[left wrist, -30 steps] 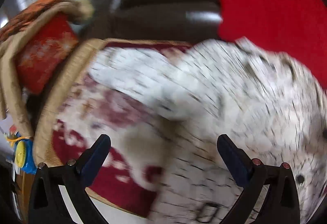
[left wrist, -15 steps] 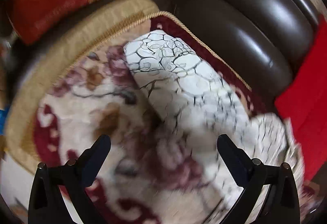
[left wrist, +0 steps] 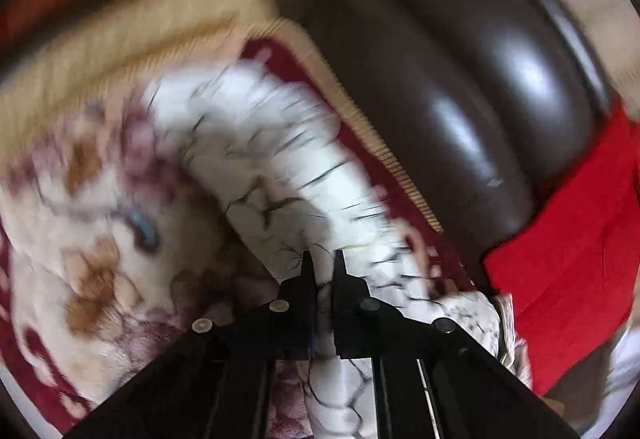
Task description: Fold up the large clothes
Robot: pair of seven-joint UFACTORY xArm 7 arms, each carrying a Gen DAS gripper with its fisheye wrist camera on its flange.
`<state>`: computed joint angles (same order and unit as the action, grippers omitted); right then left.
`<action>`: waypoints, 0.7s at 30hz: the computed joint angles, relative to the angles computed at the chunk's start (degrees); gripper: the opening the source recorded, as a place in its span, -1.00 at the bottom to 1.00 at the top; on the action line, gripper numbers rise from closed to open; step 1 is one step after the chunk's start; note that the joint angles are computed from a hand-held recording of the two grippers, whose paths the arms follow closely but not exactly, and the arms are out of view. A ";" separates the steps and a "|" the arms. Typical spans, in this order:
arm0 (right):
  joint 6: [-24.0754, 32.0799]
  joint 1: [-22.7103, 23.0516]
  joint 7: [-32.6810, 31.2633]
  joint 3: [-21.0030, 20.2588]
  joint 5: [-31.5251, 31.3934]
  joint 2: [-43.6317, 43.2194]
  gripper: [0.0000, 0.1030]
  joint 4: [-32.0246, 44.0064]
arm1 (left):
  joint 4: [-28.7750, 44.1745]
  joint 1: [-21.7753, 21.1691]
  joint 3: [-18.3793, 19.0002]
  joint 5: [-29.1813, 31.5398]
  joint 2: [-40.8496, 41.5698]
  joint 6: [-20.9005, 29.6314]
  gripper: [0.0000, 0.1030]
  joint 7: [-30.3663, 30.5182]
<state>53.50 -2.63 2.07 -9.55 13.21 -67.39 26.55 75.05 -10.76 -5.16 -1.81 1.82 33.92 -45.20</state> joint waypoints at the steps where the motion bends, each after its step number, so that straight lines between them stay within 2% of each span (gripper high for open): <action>1: 0.00 -0.09 -0.03 -0.08 -0.06 -0.41 0.35 0.14 | 1.08 -0.70 -0.41 4.06 -0.62 1.21 -0.89 -0.83; 2: 0.02 -0.18 -0.03 -0.21 -0.07 -0.90 0.35 0.30 | 3.21 -1.69 -1.14 9.12 -1.24 3.91 -0.89 -1.63; 4: 0.05 -0.29 0.07 -0.65 0.12 -1.70 0.35 0.54 | 6.40 -3.15 -2.34 14.51 -1.93 7.71 -0.94 -1.68; 6: 0.35 -0.28 0.19 -1.27 0.52 -2.60 0.35 0.74 | 8.80 -5.10 -4.00 18.28 -3.11 9.44 -0.95 -0.98; 10: 1.79 -0.97 0.66 -2.15 0.70 -5.44 0.35 0.88 | 15.09 -8.51 -6.62 20.68 -3.14 12.08 -0.95 2.87; 11: 2.62 -1.29 0.69 -2.58 0.56 -6.29 0.35 1.11 | 17.82 -9.75 -7.54 22.59 -2.57 14.38 -0.95 3.50; 14: 4.58 -2.25 0.47 -4.03 0.10 -8.15 0.35 1.68 | 19.39 -11.27 -7.58 24.26 -3.11 17.96 -0.94 2.65; 15: 5.64 -2.67 0.30 -4.81 -0.12 -8.91 0.36 1.99 | 19.08 -11.10 -7.07 22.43 -3.53 18.82 -0.74 2.25; 16: 6.52 -3.09 0.01 -5.49 -0.45 -9.34 0.38 2.33 | 17.97 -10.59 -6.34 20.15 -3.95 18.89 -0.16 1.86; 17: 7.80 -3.77 -0.36 -6.30 -1.04 -9.92 0.42 2.74 | 14.97 -9.32 -4.95 17.14 -5.08 18.00 0.21 0.80; 18: 8.73 -4.34 -0.83 -7.09 -1.55 -10.19 0.43 2.99 | 12.41 -8.27 -4.31 16.48 -6.42 17.54 0.71 -1.43; 19: 9.67 -4.94 -1.23 -7.80 -1.98 -10.41 0.43 3.17 | 8.75 -6.61 -3.81 16.80 -8.39 16.35 0.75 -5.37; 21: 11.29 -6.20 -1.82 -9.02 -2.57 -10.73 0.44 3.09 | 3.05 -4.31 -2.29 14.29 -10.34 13.26 0.75 -7.23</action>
<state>64.79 -8.83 0.25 -18.57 10.64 -78.13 29.65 78.10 -15.08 -7.44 12.48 -8.53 47.18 -52.43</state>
